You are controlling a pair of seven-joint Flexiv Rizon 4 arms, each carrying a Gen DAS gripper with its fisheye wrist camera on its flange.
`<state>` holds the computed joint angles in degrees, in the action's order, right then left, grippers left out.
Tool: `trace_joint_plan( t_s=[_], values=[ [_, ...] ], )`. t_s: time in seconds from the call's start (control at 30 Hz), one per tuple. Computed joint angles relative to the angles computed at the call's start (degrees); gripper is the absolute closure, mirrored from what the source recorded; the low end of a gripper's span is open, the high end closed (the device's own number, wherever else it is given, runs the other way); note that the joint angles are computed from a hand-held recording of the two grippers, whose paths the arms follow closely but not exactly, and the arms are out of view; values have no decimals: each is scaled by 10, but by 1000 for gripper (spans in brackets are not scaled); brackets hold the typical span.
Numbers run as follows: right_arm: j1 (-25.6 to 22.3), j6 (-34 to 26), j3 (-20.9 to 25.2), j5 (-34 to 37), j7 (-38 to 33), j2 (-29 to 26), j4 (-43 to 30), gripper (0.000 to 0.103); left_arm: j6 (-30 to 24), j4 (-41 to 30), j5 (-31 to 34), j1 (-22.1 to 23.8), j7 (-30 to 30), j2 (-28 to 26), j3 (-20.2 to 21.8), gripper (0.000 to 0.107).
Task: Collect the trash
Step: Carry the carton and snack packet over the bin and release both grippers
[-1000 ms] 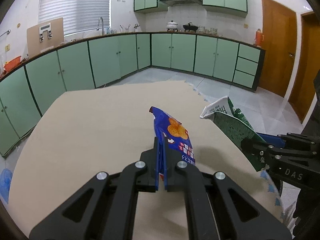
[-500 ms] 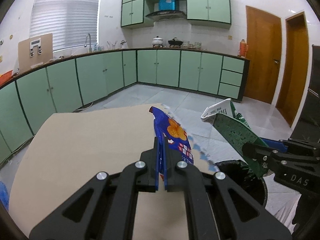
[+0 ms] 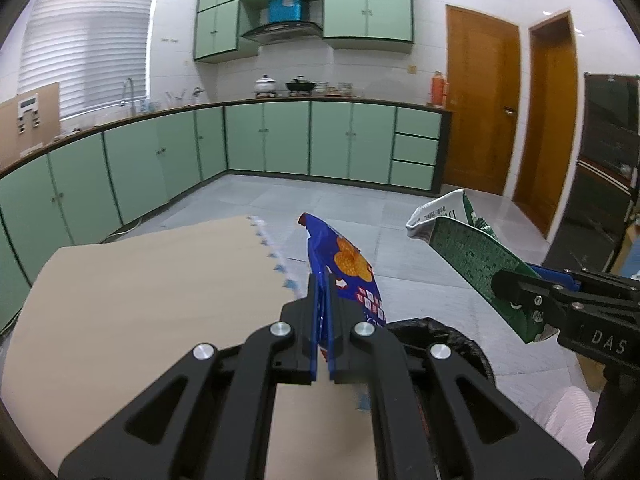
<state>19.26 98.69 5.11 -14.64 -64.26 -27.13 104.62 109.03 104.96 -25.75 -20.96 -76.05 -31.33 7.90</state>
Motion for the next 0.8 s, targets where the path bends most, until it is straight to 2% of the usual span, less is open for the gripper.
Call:
trace_joint_plan(
  t_s=[0.2,0.4,0.63,0.8],
  values=[
    [49,13,-83,18,21,20,33,74,-15,-31,20,-2,0,-21,-22,105],
    [80,17,-141,33,33,31,67,74,-45,-71,43,-2,-5,-49,-40,105],
    [81,12,-163,42,44,26,79,74,-86,-115,75,-2,-19,-81,-46,104],
    [50,-13,-139,35,54,2,56,74,-128,-154,92,-2,-33,-103,-36,103]
  ],
)
